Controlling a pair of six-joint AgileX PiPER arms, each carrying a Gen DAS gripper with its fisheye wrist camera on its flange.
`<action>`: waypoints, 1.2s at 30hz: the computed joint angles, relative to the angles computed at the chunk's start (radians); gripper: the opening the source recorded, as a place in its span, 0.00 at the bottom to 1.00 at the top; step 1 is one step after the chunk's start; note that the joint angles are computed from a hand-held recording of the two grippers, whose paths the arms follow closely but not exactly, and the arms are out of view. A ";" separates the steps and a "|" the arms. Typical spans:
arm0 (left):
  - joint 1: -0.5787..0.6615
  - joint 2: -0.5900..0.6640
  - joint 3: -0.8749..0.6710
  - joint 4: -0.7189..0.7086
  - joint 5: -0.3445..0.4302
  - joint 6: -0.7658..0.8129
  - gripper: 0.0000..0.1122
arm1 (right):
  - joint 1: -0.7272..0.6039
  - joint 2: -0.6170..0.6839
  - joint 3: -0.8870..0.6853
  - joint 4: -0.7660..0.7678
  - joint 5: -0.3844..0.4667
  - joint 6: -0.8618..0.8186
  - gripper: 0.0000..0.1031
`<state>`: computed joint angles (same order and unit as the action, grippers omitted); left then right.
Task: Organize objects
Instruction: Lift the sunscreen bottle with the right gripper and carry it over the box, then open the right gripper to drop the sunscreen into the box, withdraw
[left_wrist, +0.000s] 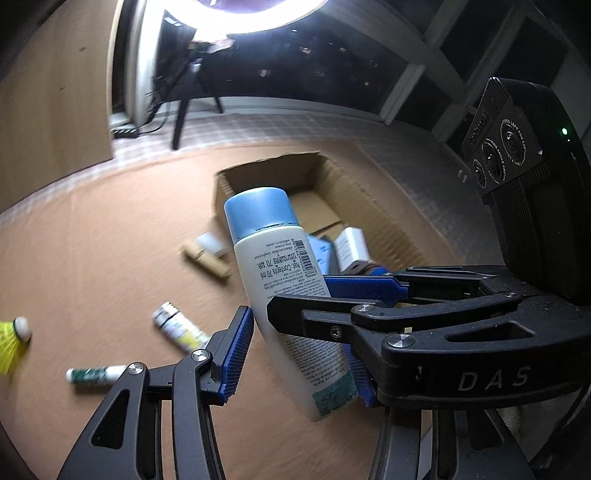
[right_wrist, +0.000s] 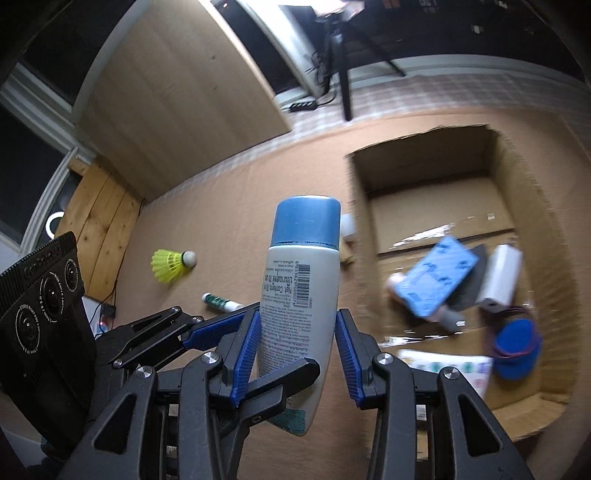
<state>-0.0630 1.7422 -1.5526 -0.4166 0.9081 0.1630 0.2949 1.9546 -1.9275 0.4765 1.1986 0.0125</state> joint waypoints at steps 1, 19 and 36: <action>-0.021 0.012 -0.022 0.008 0.001 -0.018 0.47 | -0.013 -0.007 0.007 -0.002 0.001 -0.005 0.37; -0.169 0.202 -0.268 0.080 0.046 -0.110 0.47 | -0.159 -0.061 0.106 -0.014 0.000 -0.066 0.37; -0.123 0.110 -0.162 0.107 0.024 -0.082 0.60 | -0.151 -0.097 0.141 -0.058 -0.040 -0.027 0.47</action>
